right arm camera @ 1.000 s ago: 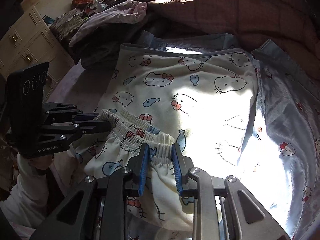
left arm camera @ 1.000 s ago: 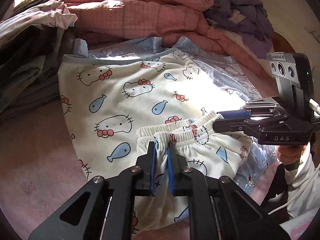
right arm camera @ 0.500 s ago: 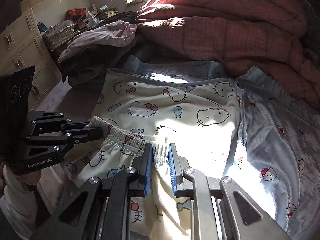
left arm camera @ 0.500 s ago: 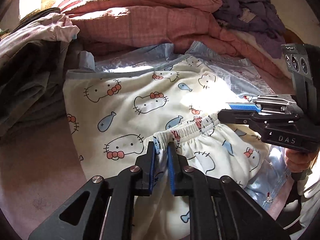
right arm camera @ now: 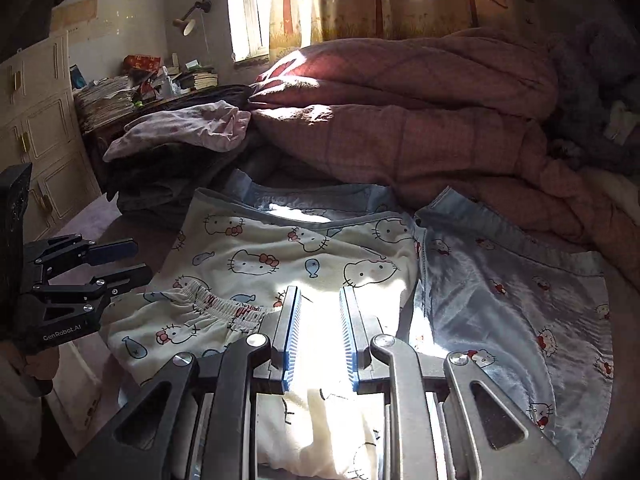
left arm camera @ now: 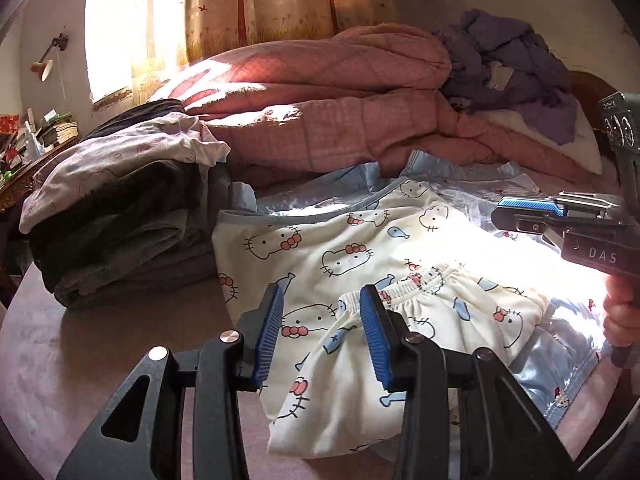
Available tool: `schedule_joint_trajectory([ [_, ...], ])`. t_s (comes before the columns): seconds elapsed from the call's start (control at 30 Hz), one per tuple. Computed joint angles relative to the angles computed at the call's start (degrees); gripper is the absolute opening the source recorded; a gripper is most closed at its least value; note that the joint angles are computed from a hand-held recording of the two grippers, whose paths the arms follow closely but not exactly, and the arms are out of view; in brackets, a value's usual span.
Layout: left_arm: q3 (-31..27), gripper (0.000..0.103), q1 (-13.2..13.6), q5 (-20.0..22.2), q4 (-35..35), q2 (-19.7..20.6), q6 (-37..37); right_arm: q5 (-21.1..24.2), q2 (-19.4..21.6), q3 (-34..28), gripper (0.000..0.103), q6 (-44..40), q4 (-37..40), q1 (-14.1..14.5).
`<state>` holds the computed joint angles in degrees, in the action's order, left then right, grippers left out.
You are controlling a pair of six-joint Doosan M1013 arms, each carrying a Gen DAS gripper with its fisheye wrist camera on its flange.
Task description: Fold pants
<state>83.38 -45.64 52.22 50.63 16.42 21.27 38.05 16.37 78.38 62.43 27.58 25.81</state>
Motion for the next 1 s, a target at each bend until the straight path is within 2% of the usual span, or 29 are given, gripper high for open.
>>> schedule_joint_trajectory([
  [0.07, 0.7, 0.035, -0.4, -3.7, -1.6, -0.4, -1.4, -0.1, -1.2, 1.2, 0.02, -1.9, 2.9, 0.0],
  [0.1, 0.6, 0.025, -0.7, -4.3, -1.9, 0.0, -2.2, -0.4, -1.8, 2.2, 0.02, -3.5, 5.1, -0.1],
  [0.13, 0.3, 0.014, -1.3, -3.7, -1.2, 0.7, -3.4, -0.7, -2.2, 3.1, 0.02, -4.6, 6.5, 0.1],
  [0.17, -0.2, 0.012, -1.9, -2.3, -0.3, 1.4, -4.7, -0.9, -2.5, 3.8, 0.02, -5.1, 7.5, 0.3],
  [0.23, -1.0, 0.011, -2.4, -2.1, -1.5, 2.3, -3.5, 1.4, -2.3, 4.1, 0.02, -5.2, 8.9, 0.4],
  [0.27, -1.9, 0.011, -2.5, -1.2, -3.8, 3.1, -0.6, 3.6, -1.9, 3.7, 0.02, -4.5, 9.1, 0.4],
  [0.33, -3.1, 0.011, -2.8, 3.2, -5.5, 4.3, 0.1, 7.2, -0.8, 2.5, 0.02, -1.8, 7.2, 0.7],
  [0.4, -2.2, 0.011, -2.0, 2.8, -8.9, 4.1, -1.2, 8.9, 0.5, 1.5, 0.02, 4.2, -0.8, 1.9],
  [0.5, -1.8, 0.011, -1.7, 2.3, -10.3, 3.8, -1.5, 11.1, 1.9, 1.3, 0.02, 5.9, -2.5, 1.8],
  [0.6, -1.2, 0.011, -2.3, 1.7, -7.3, 2.4, -4.3, 10.1, 1.1, 1.9, 0.02, 4.1, -0.2, 1.3],
  [0.7, -0.3, 0.011, -3.0, 4.9, -4.7, 1.3, -9.2, 6.2, -0.9, 3.3, 0.02, 3.9, 0.2, 0.9],
  [0.77, 0.4, 0.011, -2.8, 6.0, -6.3, 0.8, -10.4, 5.5, -1.8, 3.9, 0.02, 5.6, -0.7, 0.4],
  [0.9, 0.7, 0.006, -1.5, 6.4, -11.8, 1.5, -9.0, 7.5, -1.7, 4.2, 0.02, 11.7, -5.7, 0.0],
  [1.0, 0.7, 0.006, -1.7, 6.7, -11.7, 1.3, -10.3, 9.0, -0.6, 3.9, 0.02, 13.5, -7.5, 0.0],
])
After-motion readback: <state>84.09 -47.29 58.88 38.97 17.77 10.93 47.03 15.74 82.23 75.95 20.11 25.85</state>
